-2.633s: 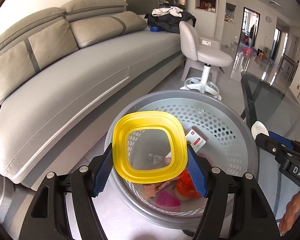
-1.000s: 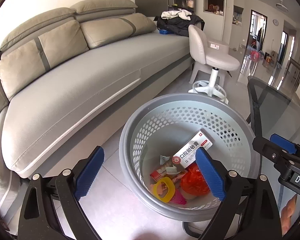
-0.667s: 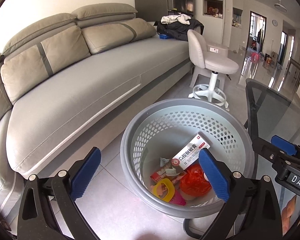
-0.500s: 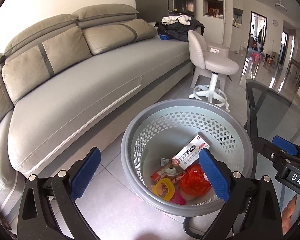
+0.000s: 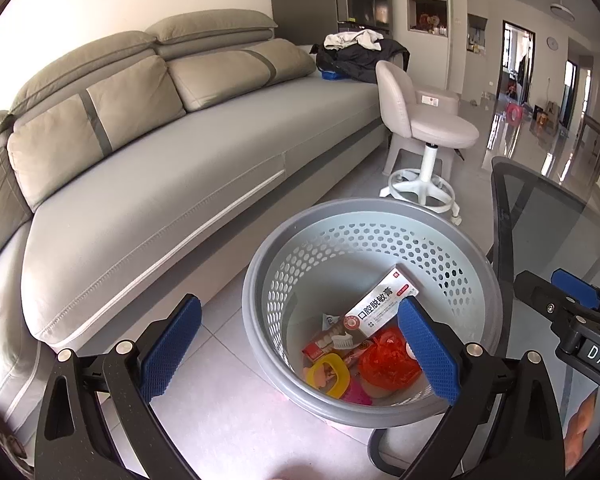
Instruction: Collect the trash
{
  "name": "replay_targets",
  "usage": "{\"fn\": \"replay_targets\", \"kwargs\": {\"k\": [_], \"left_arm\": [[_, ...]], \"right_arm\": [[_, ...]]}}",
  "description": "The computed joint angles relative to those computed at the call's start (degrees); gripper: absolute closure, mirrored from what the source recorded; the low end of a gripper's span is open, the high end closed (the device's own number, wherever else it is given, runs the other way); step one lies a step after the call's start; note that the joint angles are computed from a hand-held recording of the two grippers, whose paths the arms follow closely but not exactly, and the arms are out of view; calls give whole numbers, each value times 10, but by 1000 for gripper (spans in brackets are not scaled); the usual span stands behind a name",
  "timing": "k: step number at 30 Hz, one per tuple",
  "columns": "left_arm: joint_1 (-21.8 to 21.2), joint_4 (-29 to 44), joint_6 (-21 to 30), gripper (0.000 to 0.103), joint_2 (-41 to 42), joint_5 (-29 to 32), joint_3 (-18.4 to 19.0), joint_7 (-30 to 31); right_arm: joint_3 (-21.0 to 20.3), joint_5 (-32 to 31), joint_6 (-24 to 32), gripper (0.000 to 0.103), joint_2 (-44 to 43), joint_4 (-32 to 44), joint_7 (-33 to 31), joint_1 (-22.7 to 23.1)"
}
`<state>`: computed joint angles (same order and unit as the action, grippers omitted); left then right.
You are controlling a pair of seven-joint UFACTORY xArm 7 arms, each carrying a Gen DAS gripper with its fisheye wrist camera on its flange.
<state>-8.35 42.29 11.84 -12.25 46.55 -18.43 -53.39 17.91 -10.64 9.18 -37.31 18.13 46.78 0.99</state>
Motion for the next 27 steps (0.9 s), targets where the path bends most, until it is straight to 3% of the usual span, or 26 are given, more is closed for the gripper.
{"fn": "replay_targets", "kwargs": {"k": [27], "left_arm": [[-4, 2, 5, 6, -2, -3, 1, -1]], "right_arm": [[3, -3, -1, 28, -17, -7, 2, 2]]}}
